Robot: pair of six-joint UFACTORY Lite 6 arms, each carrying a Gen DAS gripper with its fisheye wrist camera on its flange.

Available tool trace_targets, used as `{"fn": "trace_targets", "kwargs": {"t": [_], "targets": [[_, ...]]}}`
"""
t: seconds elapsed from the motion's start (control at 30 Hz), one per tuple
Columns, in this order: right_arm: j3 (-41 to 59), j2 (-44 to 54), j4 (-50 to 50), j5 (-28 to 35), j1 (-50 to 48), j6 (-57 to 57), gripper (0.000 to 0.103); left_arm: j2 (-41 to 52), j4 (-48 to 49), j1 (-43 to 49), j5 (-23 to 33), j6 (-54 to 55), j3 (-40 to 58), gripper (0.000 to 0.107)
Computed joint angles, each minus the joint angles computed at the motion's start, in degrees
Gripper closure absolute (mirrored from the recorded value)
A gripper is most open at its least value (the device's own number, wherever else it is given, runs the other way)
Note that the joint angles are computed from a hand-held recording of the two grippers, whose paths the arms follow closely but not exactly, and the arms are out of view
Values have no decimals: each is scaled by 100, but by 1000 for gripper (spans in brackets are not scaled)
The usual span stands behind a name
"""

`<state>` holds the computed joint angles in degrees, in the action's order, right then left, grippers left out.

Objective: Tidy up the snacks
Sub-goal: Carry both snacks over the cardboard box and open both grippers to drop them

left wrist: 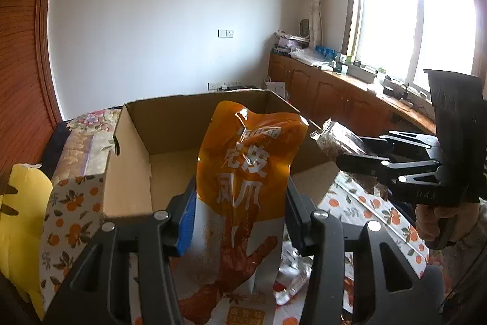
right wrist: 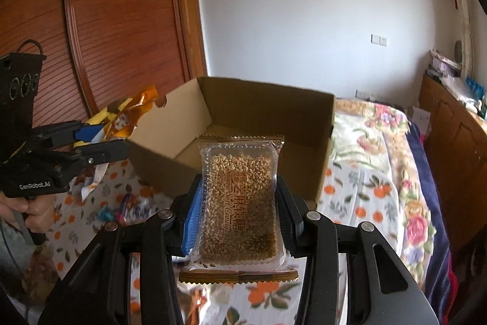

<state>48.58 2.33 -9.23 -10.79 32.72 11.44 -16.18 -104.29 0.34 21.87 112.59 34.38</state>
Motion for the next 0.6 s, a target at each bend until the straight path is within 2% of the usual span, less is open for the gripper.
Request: {"fn": "trace_targets", "kwargs": {"t": [0.1, 0.37, 0.6], "targets": [[374, 284, -27, 52, 3, -47, 59, 349, 177, 230, 210, -84, 327, 58], [1282, 1006, 225, 234, 81, -461, 59, 1056, 318, 353, 302, -244, 1150, 58], [2174, 1642, -576, 487, 24, 190, 59, 1734, 817, 373, 262, -767, 2033, 58]]}}
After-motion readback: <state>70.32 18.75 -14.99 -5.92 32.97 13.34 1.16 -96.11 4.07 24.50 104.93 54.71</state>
